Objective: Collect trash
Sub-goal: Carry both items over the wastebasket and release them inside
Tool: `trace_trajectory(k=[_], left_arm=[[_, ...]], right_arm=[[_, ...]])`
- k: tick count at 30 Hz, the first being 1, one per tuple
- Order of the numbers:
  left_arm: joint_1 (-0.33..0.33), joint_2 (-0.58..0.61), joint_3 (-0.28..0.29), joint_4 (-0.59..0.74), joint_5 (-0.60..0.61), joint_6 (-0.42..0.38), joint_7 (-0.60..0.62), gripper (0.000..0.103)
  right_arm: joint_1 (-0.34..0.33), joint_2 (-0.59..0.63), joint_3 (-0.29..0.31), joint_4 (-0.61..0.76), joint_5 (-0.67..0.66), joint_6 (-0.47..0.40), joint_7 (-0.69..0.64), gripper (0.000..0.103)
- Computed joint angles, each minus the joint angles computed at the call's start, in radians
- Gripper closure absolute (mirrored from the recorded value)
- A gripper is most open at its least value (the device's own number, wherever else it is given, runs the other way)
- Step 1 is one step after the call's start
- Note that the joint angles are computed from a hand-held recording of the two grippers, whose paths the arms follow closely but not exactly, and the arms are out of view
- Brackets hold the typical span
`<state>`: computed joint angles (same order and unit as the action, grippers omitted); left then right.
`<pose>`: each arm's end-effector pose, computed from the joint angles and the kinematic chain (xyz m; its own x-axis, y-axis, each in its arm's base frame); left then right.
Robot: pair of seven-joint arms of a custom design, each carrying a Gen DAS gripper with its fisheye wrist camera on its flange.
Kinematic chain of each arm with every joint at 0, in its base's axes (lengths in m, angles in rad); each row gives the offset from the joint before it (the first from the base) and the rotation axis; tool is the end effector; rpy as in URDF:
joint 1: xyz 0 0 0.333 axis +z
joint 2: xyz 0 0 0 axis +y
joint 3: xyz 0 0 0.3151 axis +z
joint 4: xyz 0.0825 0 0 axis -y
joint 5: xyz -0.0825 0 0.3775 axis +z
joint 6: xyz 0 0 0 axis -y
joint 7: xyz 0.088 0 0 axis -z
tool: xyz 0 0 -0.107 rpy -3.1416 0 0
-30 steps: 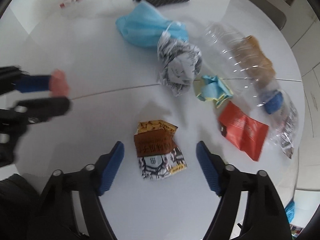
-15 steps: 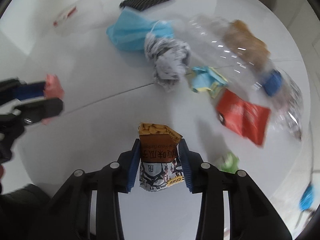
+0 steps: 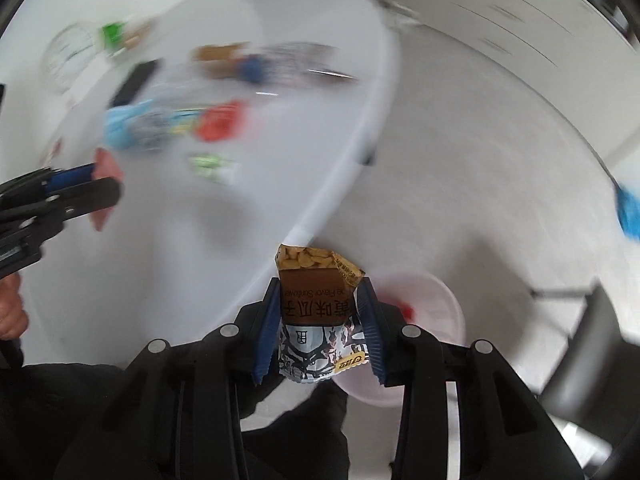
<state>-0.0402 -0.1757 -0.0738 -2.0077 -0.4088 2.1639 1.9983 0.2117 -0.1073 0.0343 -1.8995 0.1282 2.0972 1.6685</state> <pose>0.5257 -0.0785 0.5701 -0.3964 -0.8911 0.2210 -0.8659 0.2829 -0.4125 0.5326 0.1409 0.5774 0.1215 -0.9813 -0.1494 -0.9561 -0.0753 -0.2832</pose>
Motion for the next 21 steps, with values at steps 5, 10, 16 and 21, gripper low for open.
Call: trace_trajectory(k=[5, 10, 16, 21], left_arm=[[-0.07, 0.066, -0.054, 0.067, -0.029, -0.07, 0.091, 0.063], [-0.117, 0.131, -0.098, 0.12, -0.039, -0.146, 0.129, 0.063], [-0.158, 0.16, -0.134, 0.13, -0.036, -0.179, 0.127, 0.061], [-0.175, 0.166, -0.143, 0.133, -0.006, -0.149, 0.089, 0.036]], right_arm=[[-0.04, -0.121, -0.025, -0.152, -0.022, 0.028, 0.08, 0.063], [-0.069, -0.176, -0.041, -0.227, -0.023, 0.044, 0.109, 0.062], [-0.095, -0.209, -0.056, -0.275, -0.019, 0.048, 0.112, 0.062], [-0.107, -0.219, -0.062, -0.295, -0.016, 0.049, 0.109, 0.061]])
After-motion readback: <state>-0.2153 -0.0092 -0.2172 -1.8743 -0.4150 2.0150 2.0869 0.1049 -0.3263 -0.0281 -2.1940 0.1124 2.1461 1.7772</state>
